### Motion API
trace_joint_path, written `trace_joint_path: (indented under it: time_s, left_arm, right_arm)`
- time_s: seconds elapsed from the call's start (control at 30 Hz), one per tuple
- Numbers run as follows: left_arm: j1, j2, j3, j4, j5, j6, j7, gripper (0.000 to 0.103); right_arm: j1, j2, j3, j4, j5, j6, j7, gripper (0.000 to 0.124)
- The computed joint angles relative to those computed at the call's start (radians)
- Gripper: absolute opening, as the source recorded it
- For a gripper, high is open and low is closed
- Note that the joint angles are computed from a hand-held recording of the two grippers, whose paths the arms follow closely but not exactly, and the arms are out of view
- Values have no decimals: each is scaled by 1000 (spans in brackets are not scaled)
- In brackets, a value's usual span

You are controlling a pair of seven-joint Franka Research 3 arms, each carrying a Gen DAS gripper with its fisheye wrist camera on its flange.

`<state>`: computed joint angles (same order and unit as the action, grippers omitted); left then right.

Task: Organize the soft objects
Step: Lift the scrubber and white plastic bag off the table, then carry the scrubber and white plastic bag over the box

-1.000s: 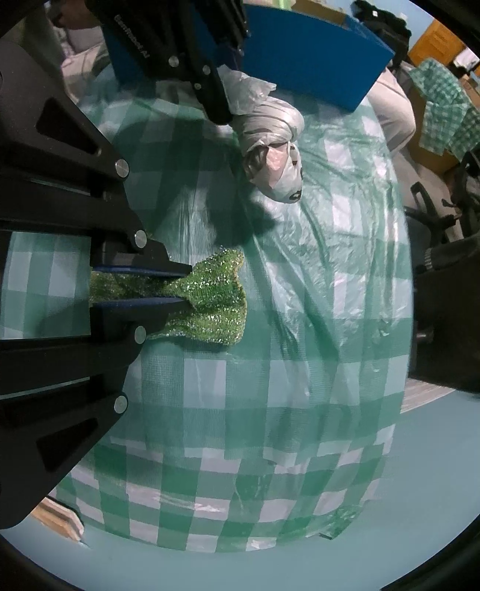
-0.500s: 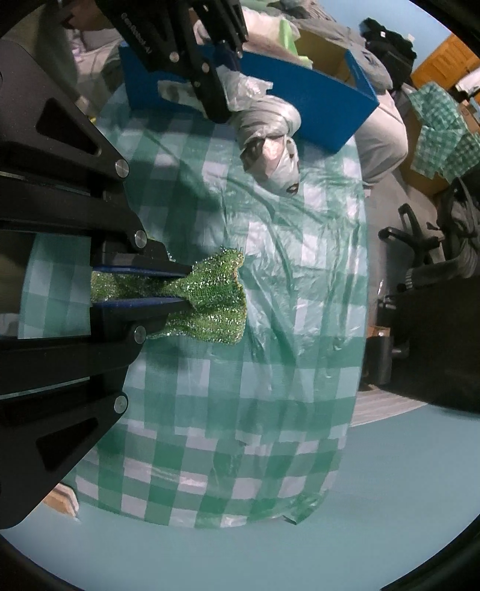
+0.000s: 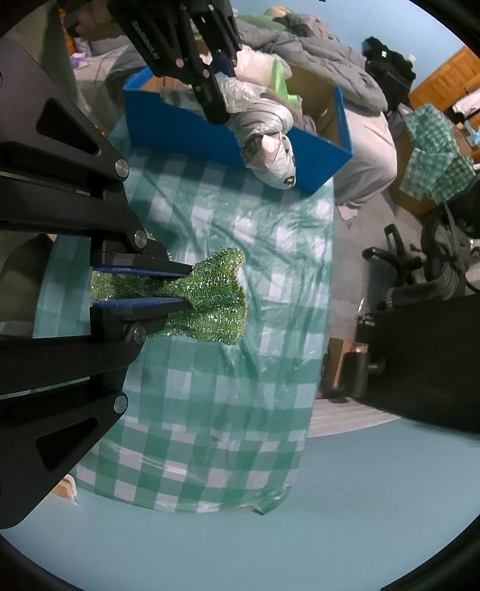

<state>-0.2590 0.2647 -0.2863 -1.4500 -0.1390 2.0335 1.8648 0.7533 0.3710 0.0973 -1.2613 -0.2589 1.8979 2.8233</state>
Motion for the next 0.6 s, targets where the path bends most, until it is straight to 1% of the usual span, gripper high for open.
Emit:
trace_joint_path:
  time_s: [0.2, 0.4, 0.6]
  left_arm:
    - [15, -18, 10, -8, -5, 12, -11, 24]
    - [32, -30, 22, -17, -2, 16, -26, 24]
    - [55, -40, 36, -22, -2, 14, -44, 24]
  right_arm:
    - [16, 62, -10, 126, -11, -46, -44, 9]
    - [30, 132, -27, 237, 7, -56, -93, 9]
    - [51, 260, -56, 446, 34, -110, -158, 9]
